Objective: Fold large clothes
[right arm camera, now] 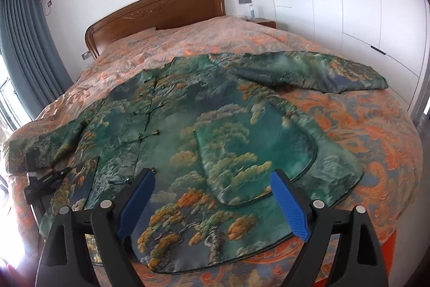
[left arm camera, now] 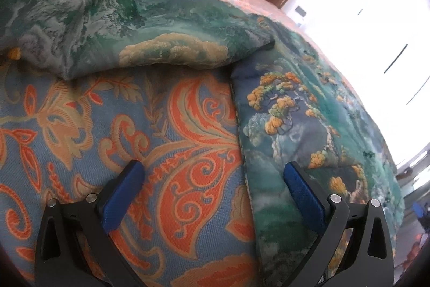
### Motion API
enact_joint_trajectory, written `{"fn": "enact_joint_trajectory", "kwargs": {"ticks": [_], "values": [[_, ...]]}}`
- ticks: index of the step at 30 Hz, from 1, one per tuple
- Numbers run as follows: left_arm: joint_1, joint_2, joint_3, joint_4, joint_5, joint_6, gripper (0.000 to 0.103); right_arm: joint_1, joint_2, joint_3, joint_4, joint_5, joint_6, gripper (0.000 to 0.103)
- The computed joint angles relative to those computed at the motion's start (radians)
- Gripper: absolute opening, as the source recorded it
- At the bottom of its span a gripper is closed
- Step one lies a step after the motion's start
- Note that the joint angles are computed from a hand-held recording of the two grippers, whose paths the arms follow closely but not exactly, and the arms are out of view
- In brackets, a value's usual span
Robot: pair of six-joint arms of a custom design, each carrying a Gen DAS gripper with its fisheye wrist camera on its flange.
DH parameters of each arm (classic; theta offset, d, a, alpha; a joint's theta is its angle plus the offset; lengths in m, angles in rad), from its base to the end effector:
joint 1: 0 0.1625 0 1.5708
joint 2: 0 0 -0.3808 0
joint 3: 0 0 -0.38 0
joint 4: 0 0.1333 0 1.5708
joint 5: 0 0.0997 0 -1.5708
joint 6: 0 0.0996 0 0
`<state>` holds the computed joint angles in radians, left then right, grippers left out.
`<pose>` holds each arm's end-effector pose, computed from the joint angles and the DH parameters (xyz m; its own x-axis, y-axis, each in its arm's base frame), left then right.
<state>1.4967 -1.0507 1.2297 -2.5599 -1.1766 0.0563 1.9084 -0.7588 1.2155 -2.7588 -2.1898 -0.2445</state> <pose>0.1194 -0.7093 0.4341 -0.9370 -0.1701 -0.3051 0.1039 0.6982 -0.7083 0.3183 -0.6787 0.2631 -0.8105 -0.0770 0.5807 -0.4563 0.7046 -0.5434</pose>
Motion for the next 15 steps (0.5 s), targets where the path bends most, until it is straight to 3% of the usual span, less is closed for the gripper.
{"fn": "enact_joint_trajectory", "kwargs": {"ticks": [6, 12, 15], "values": [[0.021, 0.018, 0.037, -0.156, -0.038, 0.056, 0.103, -0.017, 0.009, -0.019, -0.016, 0.0, -0.005, 0.09], [0.009, 0.036, 0.017, -0.145, -0.002, 0.054, 0.103, -0.03, 0.023, -0.04, 0.041, 0.019, 0.033, 0.09], [0.005, 0.049, 0.006, -0.146, 0.001, 0.05, 0.103, -0.024, 0.026, -0.028, -0.01, 0.036, -0.03, 0.09]]}}
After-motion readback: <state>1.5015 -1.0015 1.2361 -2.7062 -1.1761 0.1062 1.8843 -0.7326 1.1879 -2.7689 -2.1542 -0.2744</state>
